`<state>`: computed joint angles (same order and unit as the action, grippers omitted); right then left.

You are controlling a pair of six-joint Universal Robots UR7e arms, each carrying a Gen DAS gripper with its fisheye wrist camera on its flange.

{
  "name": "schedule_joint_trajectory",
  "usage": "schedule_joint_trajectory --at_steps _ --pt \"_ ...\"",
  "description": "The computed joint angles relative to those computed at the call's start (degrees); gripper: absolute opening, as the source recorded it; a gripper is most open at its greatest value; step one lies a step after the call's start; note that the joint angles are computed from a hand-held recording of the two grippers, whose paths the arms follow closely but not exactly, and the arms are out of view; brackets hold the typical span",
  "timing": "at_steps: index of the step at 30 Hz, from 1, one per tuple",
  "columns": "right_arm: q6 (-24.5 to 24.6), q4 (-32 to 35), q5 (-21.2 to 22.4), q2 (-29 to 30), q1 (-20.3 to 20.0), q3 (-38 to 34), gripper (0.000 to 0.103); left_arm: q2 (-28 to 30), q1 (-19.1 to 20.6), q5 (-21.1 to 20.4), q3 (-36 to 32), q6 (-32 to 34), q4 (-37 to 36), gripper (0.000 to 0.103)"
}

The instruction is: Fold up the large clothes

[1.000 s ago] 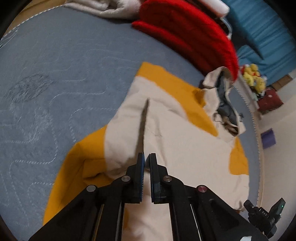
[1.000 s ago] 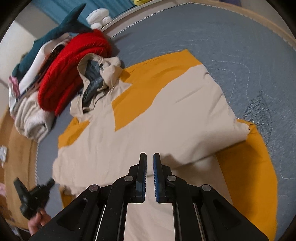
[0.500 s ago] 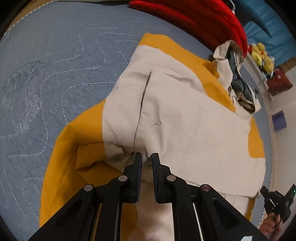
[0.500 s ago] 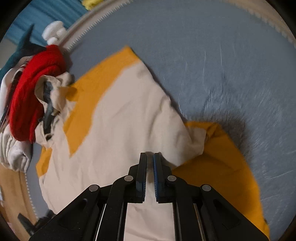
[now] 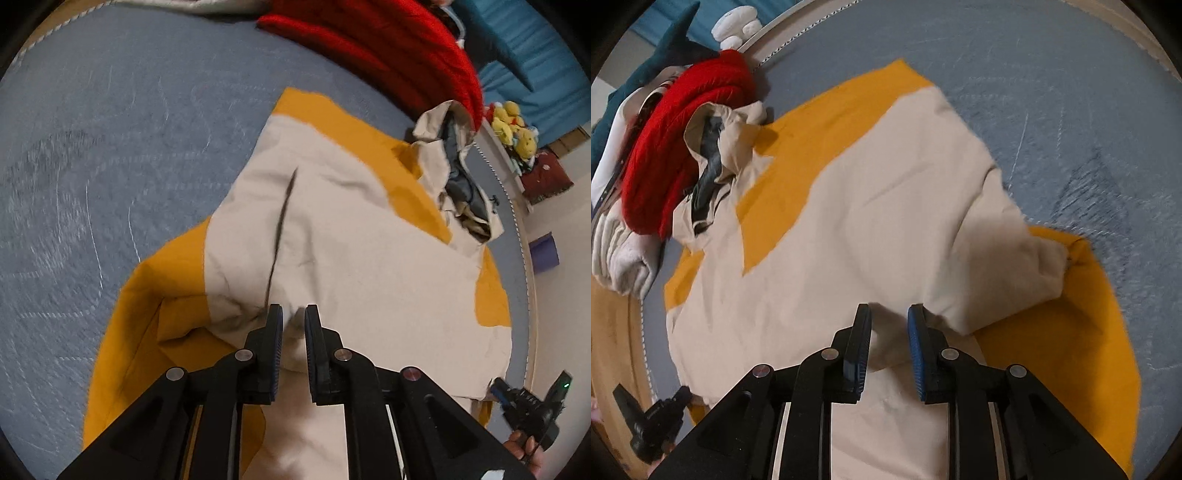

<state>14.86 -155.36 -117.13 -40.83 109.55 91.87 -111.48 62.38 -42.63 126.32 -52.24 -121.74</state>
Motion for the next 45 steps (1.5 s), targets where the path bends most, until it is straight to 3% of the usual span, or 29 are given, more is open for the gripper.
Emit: schedule_joint_trajectory --at_steps 8,20,33,38,42,45 --pt "-11.17 -7.29 -7.21 -0.26 6.45 -0.44 0.022 -0.53 -6.75 4.68 -0.96 -0.22 6.57 0.011" --pt "-24.42 -15.15 -11.50 -5.54 12.00 7.39 0.023 1.68 -13.76 8.03 0.82 1.85 11.25 0.014" --pt "-26.62 -15.28 -12.13 -8.46 12.58 9.73 0.020 0.50 -19.18 13.21 -0.74 0.87 16.39 0.012" --pt "-26.27 -13.07 -11.20 -9.02 11.48 8.63 0.020 3.85 -15.65 11.49 -4.61 3.34 13.24 0.012" --pt "-25.25 -9.88 -11.26 -8.72 10.13 7.62 0.021 11.22 -12.02 11.55 -10.63 14.69 4.71 0.012" --pt "-26.04 -8.40 -10.81 -8.36 9.34 6.74 0.030 17.84 -8.22 9.87 -17.13 22.58 -0.97 0.012"
